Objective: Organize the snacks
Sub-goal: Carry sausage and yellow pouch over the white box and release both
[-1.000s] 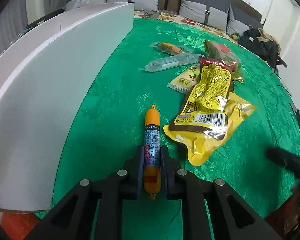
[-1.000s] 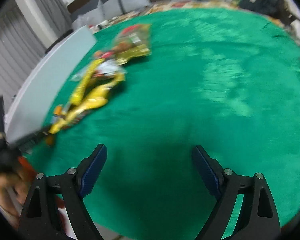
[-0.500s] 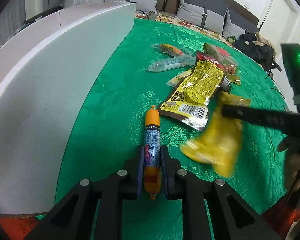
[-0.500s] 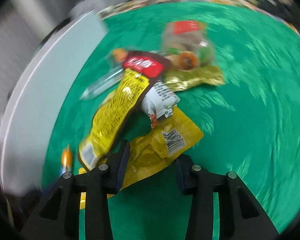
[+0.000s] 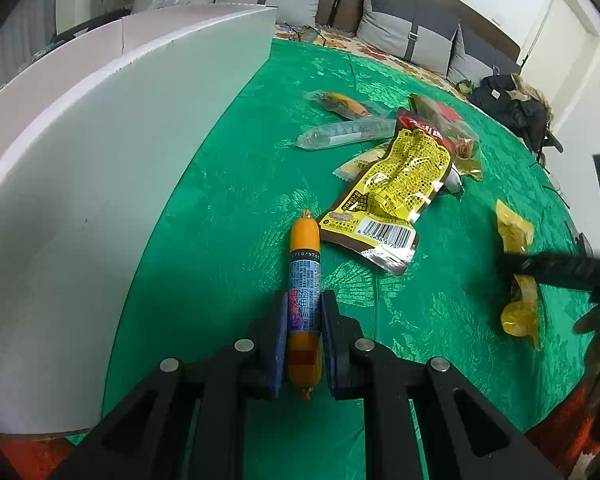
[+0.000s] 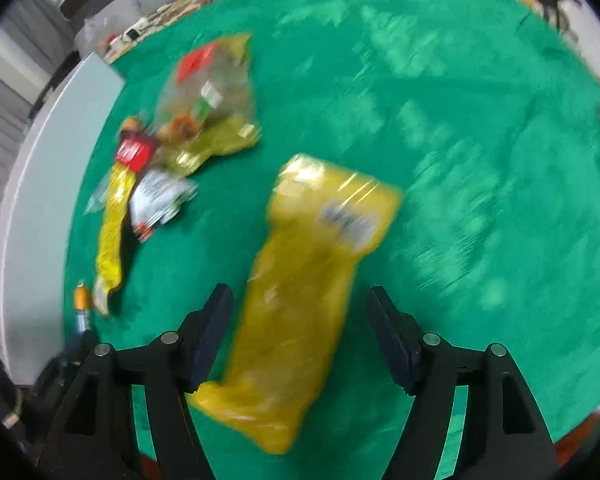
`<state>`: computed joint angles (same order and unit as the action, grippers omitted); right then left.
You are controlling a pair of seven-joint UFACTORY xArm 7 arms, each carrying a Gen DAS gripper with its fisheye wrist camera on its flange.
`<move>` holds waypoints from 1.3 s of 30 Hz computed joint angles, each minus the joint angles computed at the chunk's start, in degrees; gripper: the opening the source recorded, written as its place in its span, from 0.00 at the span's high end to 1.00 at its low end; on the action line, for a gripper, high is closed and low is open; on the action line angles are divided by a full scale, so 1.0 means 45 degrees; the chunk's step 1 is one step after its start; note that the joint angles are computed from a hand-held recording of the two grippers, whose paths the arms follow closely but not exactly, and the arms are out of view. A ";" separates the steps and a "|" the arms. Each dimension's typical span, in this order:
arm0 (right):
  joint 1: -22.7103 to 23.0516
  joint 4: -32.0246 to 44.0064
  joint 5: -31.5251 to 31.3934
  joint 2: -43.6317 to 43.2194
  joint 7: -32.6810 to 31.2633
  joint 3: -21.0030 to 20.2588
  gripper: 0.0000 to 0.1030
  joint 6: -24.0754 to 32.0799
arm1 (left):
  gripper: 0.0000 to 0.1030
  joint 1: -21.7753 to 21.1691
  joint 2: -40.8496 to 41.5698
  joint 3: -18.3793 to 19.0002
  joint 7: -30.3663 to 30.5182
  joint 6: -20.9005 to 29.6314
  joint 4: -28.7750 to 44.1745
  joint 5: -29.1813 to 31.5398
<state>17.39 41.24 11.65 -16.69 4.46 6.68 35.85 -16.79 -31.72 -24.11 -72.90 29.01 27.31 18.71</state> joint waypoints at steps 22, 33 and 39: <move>0.1795 0.1436 0.7450 -0.1402 -0.4070 -0.1571 0.58 0.1779 | 0.85 -0.0448 -0.5483 0.2549 0.2030 -0.2149 -0.1939 -0.3799; 0.3657 0.6799 0.6428 0.2615 -0.3910 0.1968 0.56 0.0585 | 0.85 0.3702 -0.9818 0.4230 0.4749 0.4509 -0.2265 -0.3156; 0.4151 0.6729 0.6066 0.3291 -0.3887 0.2437 0.33 -0.0587 | 0.32 0.4385 -1.1552 0.3734 0.5049 0.5989 -0.2949 -0.3135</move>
<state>36.07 71.52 38.94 -1.89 -13.03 17.65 33.20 2.94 -83.70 -7.30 -50.18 55.96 14.04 4.61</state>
